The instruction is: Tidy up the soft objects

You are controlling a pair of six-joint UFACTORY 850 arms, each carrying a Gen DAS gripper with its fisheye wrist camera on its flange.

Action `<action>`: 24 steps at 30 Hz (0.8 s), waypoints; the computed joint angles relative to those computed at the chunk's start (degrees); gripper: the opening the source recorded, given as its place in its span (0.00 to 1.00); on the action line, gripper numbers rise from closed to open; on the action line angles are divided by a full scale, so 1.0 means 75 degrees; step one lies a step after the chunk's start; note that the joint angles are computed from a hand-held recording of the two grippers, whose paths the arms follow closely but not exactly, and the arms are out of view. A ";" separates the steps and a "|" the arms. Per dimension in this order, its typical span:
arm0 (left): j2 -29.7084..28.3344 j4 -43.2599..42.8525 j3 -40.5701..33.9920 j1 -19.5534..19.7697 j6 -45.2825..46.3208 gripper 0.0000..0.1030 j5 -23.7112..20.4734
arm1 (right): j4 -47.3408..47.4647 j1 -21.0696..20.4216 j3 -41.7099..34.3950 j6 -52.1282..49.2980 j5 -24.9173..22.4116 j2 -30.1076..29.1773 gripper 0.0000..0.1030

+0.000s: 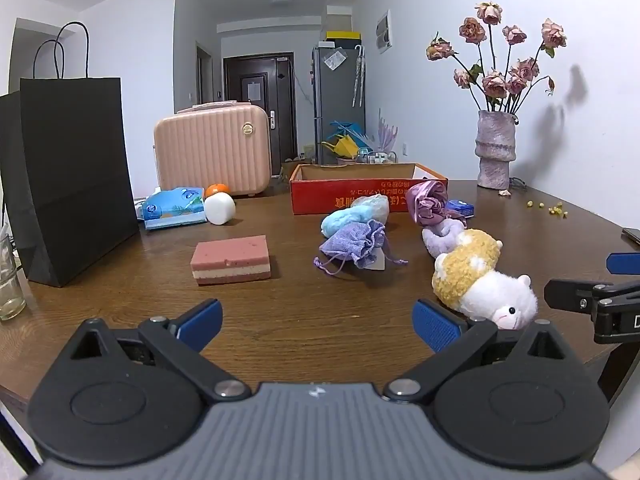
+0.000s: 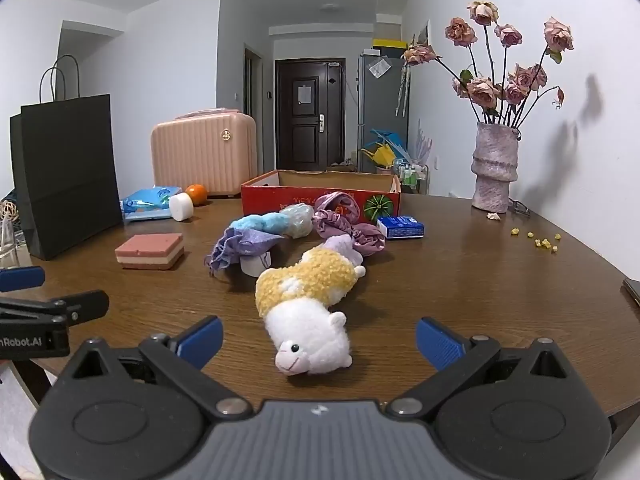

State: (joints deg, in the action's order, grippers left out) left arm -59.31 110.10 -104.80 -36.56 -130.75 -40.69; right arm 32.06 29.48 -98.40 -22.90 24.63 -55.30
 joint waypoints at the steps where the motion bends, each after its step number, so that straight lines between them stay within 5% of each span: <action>1: -0.0007 -0.0004 -0.0007 -0.0001 0.0006 1.00 -0.0003 | -0.0006 -0.0004 0.0018 0.0015 0.0009 0.0010 1.00; 24: 0.0007 0.0100 0.0057 -0.0011 -0.0116 1.00 -0.0015 | -0.0049 -0.0021 0.0122 0.0042 0.0089 0.0058 1.00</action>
